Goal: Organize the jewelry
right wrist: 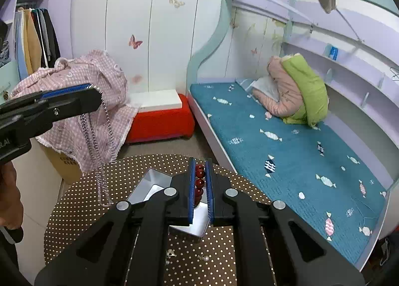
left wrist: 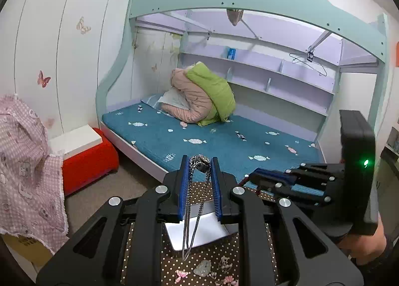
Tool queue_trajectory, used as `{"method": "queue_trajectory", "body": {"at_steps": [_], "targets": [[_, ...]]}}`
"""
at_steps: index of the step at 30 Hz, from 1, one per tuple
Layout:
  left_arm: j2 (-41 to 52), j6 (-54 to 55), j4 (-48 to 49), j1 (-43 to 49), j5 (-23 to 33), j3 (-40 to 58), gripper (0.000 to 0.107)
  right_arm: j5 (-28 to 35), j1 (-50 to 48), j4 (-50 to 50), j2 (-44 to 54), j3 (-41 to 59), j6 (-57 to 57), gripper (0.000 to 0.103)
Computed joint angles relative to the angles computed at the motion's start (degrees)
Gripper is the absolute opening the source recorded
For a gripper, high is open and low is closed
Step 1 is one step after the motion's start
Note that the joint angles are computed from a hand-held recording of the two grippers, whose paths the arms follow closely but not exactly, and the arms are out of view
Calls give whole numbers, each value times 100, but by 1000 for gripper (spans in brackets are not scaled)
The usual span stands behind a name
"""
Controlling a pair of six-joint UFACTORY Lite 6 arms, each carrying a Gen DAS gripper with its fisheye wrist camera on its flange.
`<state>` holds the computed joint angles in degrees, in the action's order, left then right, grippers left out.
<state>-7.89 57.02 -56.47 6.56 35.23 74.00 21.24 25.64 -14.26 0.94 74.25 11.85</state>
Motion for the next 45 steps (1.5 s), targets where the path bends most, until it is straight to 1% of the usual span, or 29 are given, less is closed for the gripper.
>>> {"method": "queue_trajectory", "body": {"at_steps": [5,12,13,14,15,16,17,18,19,20,21,22,23,25,26,28,30,32,33,35,37,38,40,41,42,43,45], "targets": [[678,-234,277,-285,-292,271,18,-75,-158,652,584,173,-591,7],[1478,-422,589,-460,-624,172,18,-6,-344,1478,1332,459,-1311,7],[1571,-527,693,-472,-691,143,23,8,-386,1637,1433,507,-1432,8],[1674,-736,866,-484,-778,146,37,-30,-444,1889,1487,496,-1622,8],[1703,-787,888,-468,-870,94,48,-12,-500,2128,1532,510,-1815,9],[1689,-879,902,-437,-978,20,73,-18,-552,2346,1546,478,-1985,16],[1651,-897,853,-400,-1052,-49,86,-36,-598,2480,1534,444,-2087,28],[1587,-1020,908,-354,-1151,-131,89,-83,-640,2598,1475,358,-2167,37],[1514,-1162,1027,-319,-1242,-202,90,-185,-664,2733,1354,201,-2249,61],[1416,-1261,1126,-286,-1317,-297,92,-274,-694,2883,1249,79,-2350,76],[1294,-1533,1378,-283,-1460,-409,93,-370,-704,2931,1152,-25,-2334,83],[1146,-1683,1510,-263,-1588,-549,94,-482,-732,2981,989,-184,-2305,93],[1035,-1640,1473,-196,-1628,-650,94,-544,-767,3060,868,-291,-2324,96],[643,-1963,1771,-166,-1855,-965,96,-649,-820,3174,601,-522,-2321,96],[343,-1964,1771,-159,-2032,-1215,96,-748,-822,3090,441,-656,-2172,96],[-107,-2201,2013,-141,-2211,-1514,97,-915,-810,2806,67,-942,-1765,96],[-623,-2616,2404,-133,-2304,-1831,98,-1010,-804,2851,-323,-1200,-1688,96],[-1104,-2960,2750,-105,-2326,-2071,98,-1074,-741,2447,-729,-1422,-1207,96],[-1276,-3066,2877,-75,-2305,-2136,98,-1064,-721,2284,-904,-1492,-1026,96],[-1683,-3594,3440,-76,-2266,-2302,98,-1027,-649,1871,-1249,-1613,-575,96],[-2032,-4227,4069,-103,-2173,-2414,98,-984,-533,1159,-1714,-1827,195,96],[-2170,-4451,4278,-115,-2115,-2443,98,-951,-504,1011,-1859,-1873,360,96],[-2551,-4564,4370,-73,-1980,-2578,98,-858,-376,381,-2308,-2062,1044,96],[-2598,-4318,4138,28,-1907,-2555,98,-814,-342,232,-2432,-2094,1200,96],[-2756,-4312,4125,64,-1837,-2610,98,-739,-270,-125,-2631,-2175,1576,96],[-2921,-4419,4223,64,-1790,-2694,98,-649,-179,-524,-2824,-2256,2018,96],[-3224,-4540,4343,83,-1640,-2819,98,-541,-59,-894,-3190,-2453,2474,96]]}}
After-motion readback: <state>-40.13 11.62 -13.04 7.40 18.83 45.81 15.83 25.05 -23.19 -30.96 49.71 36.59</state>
